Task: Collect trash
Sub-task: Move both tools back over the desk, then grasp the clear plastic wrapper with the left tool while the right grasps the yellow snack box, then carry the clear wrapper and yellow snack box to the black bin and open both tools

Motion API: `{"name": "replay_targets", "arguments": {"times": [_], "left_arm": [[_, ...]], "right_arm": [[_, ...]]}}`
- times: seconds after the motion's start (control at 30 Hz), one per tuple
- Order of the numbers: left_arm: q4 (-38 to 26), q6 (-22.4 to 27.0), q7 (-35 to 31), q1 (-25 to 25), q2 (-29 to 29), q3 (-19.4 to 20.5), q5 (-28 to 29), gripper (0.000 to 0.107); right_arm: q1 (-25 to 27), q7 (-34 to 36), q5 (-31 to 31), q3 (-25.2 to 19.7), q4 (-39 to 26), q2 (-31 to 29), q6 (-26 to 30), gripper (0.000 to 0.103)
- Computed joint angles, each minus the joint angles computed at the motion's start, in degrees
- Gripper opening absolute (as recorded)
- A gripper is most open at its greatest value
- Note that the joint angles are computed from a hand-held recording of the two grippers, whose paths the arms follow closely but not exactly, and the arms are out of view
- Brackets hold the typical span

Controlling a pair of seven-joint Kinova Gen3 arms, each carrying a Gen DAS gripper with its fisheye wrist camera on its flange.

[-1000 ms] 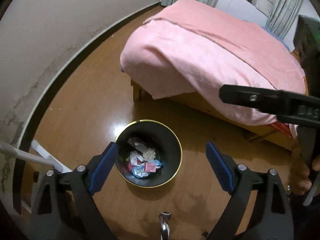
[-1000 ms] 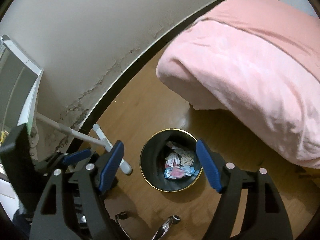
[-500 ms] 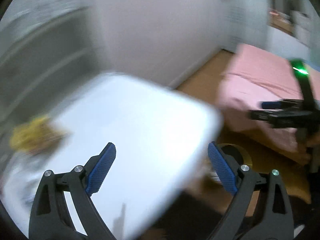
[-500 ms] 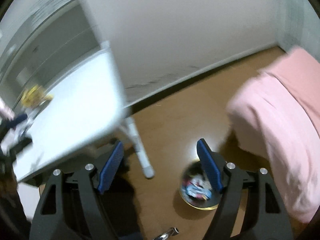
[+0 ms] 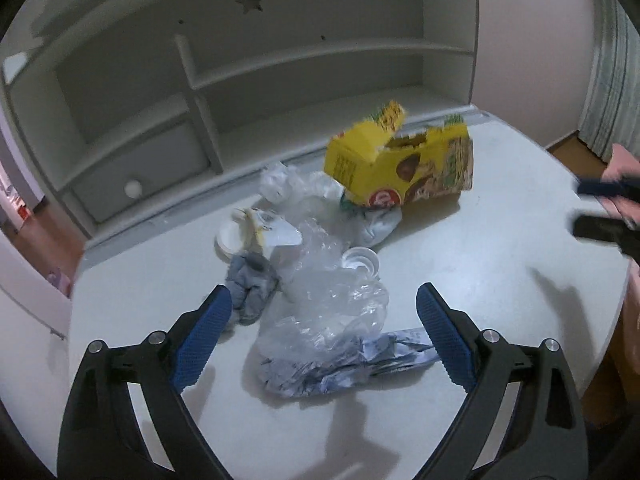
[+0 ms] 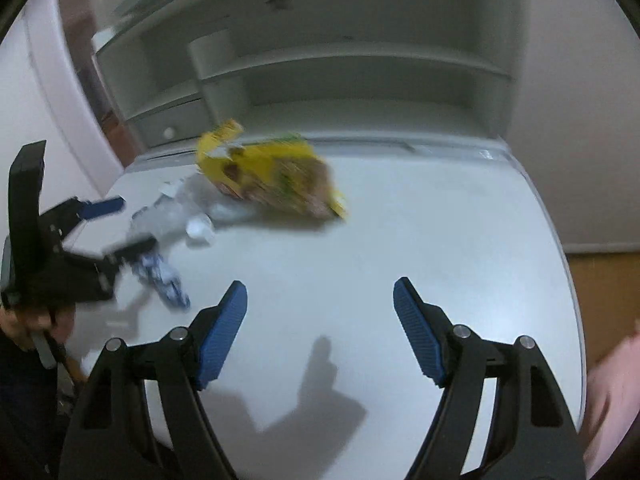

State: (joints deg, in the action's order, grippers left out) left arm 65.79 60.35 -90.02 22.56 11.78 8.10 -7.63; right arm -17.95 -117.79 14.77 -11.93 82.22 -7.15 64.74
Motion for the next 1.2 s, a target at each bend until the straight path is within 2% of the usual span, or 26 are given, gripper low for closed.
{"name": "replay_targets", "arguments": {"times": [0.07, 0.13, 0.17, 0.2, 0.23, 0.33, 0.4, 0.47, 0.5, 0.53, 0.57, 0.67, 0.83, 1.0, 1.2], "left_arm": [[0.83, -0.42, -1.42, -1.12, 0.21, 0.16, 1.82, 0.077], [-0.22, 0.50, -1.39, -1.57, 1.54, 0.16, 3.14, 0.044], [-1.08, 1.10, -1.21, -1.84, 2.10, 0.13, 4.01, 0.040], [-1.23, 0.93, -1.87, -2.59, 2.27, 0.26, 5.36, 0.026], [-1.63, 1.03, -2.39, -2.75, 2.45, 0.21, 5.78, 0.018], [-1.85, 0.84, -3.95, -3.69, 2.13, 0.27, 7.61, 0.010], [-1.87, 0.77, -4.89, -4.71, 1.74, 0.31, 9.50, 0.009], [-2.22, 1.33, -5.62, -5.59, 1.43, 0.40, 11.34, 0.008], [-2.25, 1.60, -5.76, -5.83, 1.02, 0.38, 11.91, 0.007], [-2.31, 1.77, -5.92, -5.93, 0.66, 0.41, 12.30, 0.007], [-2.43, 1.93, -5.82, -5.86, 0.40, 0.44, 12.50, 0.006], [-2.49, 1.52, -5.00, -5.36, -0.54, 0.47, 12.46, 0.006], [-2.87, 0.86, -2.91, -3.13, -2.41, 1.21, 10.88, 0.006], [-5.27, 0.95, 0.38, 0.43, -2.40, 2.69, 9.22, 0.006], [-9.65, 1.16, 2.75, 7.55, 1.19, 5.06, 8.35, 0.006]], "right_arm": [[-0.71, 2.70, 0.46, 0.06, -3.99, 3.99, 0.49, 0.073], [-1.53, 6.28, 0.63, 1.09, -7.76, 8.09, 1.34, 0.078], [-1.96, 8.15, 0.79, 1.71, -9.72, 10.18, 1.92, 0.080], [-2.50, 9.22, 1.29, 2.33, -11.00, 11.57, 2.33, 0.080], [-2.96, 10.76, 1.91, 2.96, -12.25, 13.08, 2.61, 0.080], [-3.46, 14.89, 1.27, 4.77, -14.61, 16.18, 2.78, 0.080], [-2.87, 17.53, -0.72, 5.56, -14.46, 16.68, 1.45, 0.080], [-2.03, 19.74, -3.49, 5.93, -13.99, 16.68, 0.04, 0.064], [-1.68, 20.69, -5.00, 6.17, -13.56, 16.54, -0.57, 0.040], [-0.93, 21.84, -7.07, 6.02, -12.92, 16.01, -0.97, 0.020], [-0.15, 22.17, -8.21, 5.34, -12.23, 15.41, -1.36, 0.012], [-1.86, 20.82, -7.89, 6.00, -8.25, 12.10, -4.21, 0.008], [-0.85, 15.97, -7.08, 4.70, -3.10, 4.67, -7.07, 0.008], [2.13, 10.71, -4.49, 2.65, -0.14, -2.97, -4.15, 0.008], [8.11, 7.18, -6.49, 3.95, 4.39, -13.09, 0.07, 0.008]]}}
